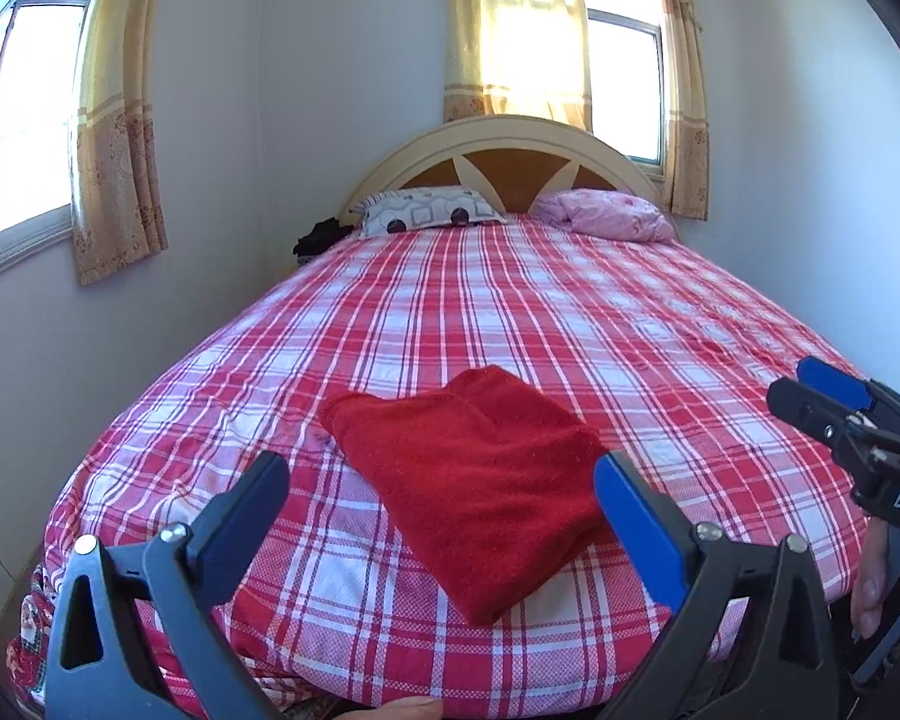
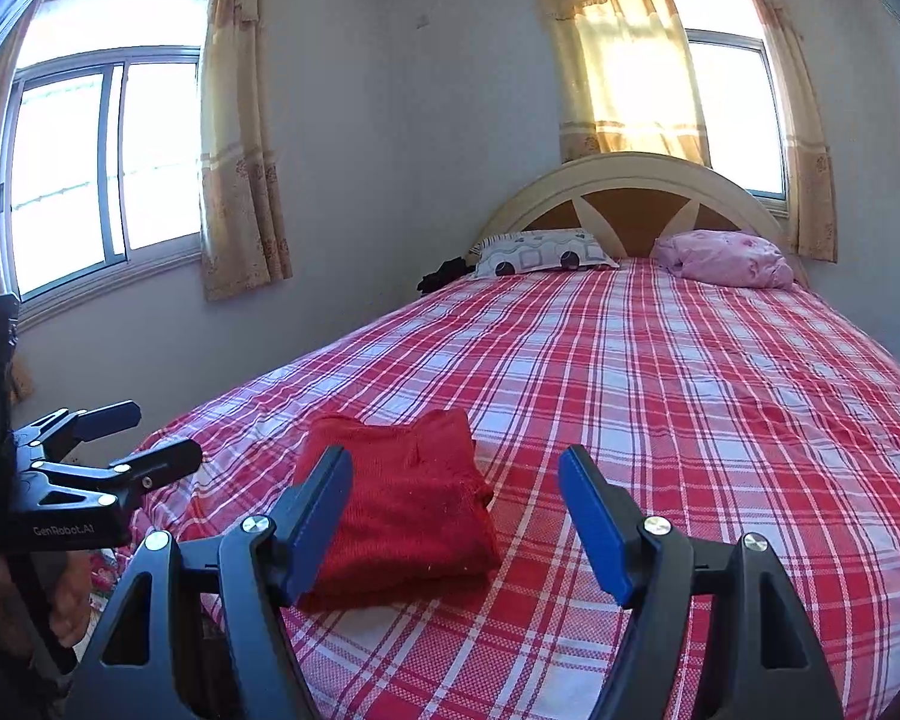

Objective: Fold small clothes

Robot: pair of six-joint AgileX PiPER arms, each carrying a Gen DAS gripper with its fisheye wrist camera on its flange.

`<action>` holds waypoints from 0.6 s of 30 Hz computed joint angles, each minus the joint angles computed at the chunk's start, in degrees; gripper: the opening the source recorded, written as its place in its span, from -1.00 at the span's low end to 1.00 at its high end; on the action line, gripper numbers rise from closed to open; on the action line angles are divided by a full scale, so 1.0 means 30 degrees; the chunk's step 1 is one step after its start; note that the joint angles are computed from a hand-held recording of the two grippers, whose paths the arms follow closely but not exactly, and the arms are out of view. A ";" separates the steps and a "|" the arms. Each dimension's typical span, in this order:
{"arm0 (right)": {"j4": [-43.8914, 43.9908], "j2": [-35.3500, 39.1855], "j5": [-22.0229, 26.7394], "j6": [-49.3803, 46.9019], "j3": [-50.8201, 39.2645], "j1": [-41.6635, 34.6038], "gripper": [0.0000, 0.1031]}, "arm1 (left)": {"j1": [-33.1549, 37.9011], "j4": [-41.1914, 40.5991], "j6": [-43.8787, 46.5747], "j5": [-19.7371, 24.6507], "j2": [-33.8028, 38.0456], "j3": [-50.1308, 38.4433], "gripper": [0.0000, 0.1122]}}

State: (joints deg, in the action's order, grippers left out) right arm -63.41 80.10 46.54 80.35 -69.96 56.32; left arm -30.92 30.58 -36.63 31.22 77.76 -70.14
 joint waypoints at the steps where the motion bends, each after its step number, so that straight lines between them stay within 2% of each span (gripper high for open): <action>1: -0.0088 -0.0048 0.0048 0.0087 0.0029 0.0039 0.39 | -0.0025 0.0098 -0.0109 -0.0028 -0.0093 0.0010 0.84; 10: -0.1093 -0.0056 0.0853 0.0256 -0.0248 0.0999 0.39 | -0.0586 0.1455 -0.1052 0.0144 -0.0291 -0.0052 0.84; 16: -0.1193 0.0059 0.0903 0.0113 -0.0270 0.1201 0.40 | -0.0434 0.1227 -0.0988 0.0190 -0.0092 -0.0102 0.84; 18: -0.1117 0.0081 0.0906 0.0087 -0.0253 0.1208 0.40 | -0.0696 0.2529 -0.1972 0.0079 -0.0201 0.0223 0.84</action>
State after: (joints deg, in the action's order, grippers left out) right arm -66.76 80.35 49.26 80.61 -70.72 59.94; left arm -33.01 38.16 -42.55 31.46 77.16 -69.47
